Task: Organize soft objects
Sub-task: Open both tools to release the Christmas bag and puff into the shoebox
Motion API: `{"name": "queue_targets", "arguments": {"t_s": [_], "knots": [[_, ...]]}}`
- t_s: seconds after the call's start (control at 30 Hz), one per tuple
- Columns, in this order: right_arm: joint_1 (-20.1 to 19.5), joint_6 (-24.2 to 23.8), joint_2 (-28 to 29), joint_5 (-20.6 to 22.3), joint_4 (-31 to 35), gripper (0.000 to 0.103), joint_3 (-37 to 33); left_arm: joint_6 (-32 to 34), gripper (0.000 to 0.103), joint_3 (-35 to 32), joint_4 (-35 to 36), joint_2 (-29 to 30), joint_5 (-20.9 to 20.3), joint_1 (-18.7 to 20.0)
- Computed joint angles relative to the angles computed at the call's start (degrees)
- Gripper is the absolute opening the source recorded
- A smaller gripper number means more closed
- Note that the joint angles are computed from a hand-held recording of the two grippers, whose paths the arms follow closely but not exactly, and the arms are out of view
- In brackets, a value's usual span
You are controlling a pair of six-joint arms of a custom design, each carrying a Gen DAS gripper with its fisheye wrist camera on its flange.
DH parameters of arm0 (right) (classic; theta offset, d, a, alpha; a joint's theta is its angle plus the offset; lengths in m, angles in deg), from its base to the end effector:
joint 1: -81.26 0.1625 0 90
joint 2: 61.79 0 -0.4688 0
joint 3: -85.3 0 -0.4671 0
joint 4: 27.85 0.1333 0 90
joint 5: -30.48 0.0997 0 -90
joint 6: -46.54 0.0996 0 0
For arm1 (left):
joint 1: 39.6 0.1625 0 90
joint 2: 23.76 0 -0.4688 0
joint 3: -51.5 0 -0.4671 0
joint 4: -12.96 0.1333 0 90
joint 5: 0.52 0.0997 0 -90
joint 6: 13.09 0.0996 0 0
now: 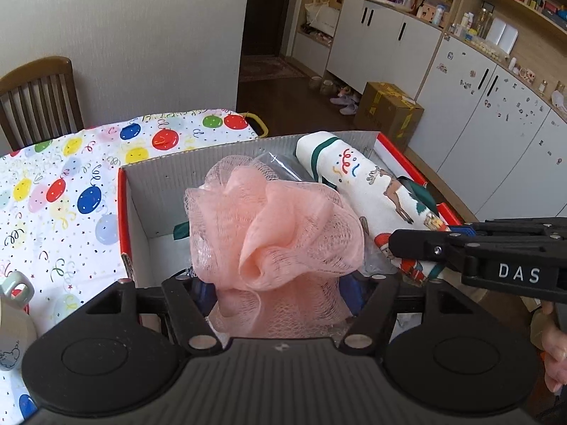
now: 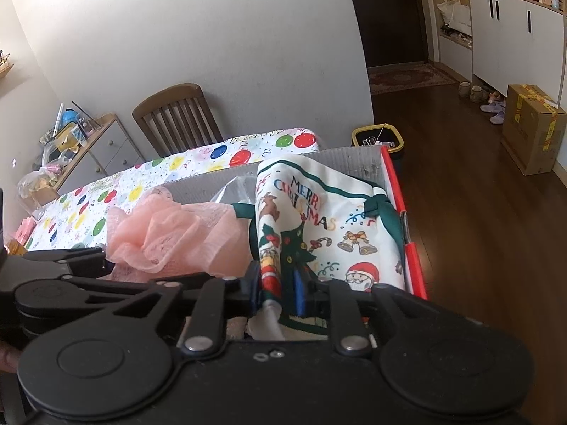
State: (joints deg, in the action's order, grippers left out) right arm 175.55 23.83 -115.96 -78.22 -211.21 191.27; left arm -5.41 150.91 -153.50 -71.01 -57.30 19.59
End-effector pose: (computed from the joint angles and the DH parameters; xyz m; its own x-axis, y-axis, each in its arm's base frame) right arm 0.1535 -0.6909 0.1711 -0.8644 -0.1578 0.4774 -0.4224 0.7428 -0.5194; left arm -0.2125 -0.7231 0.1030 -0.7641 0.3374 -0.5498 0.5741 0.7444 -0.3411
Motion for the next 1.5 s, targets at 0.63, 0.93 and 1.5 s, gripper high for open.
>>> {"name": "queue_targets", "arguments": {"t_s": [0.63,0.93,1.5], "knots": [[3.46,-5.88,-3.83,-0.71,-9.01,0.061,6.09,4.1,0.072,9.78,-12.4,-8.07,-1.23,-3.23],[5.94,-9.41,-5.44,-1.45,-17.32,0.082,10.77,3.95,0.082,15.4,-16.34,-13.5,-2.95,-4.81],[9.88,-11.47,-5.6,-1.97,-26.83,0.103,15.62,4.81,0.102,23.21,-20.69,-21.3,-2.14,-7.07]]}}
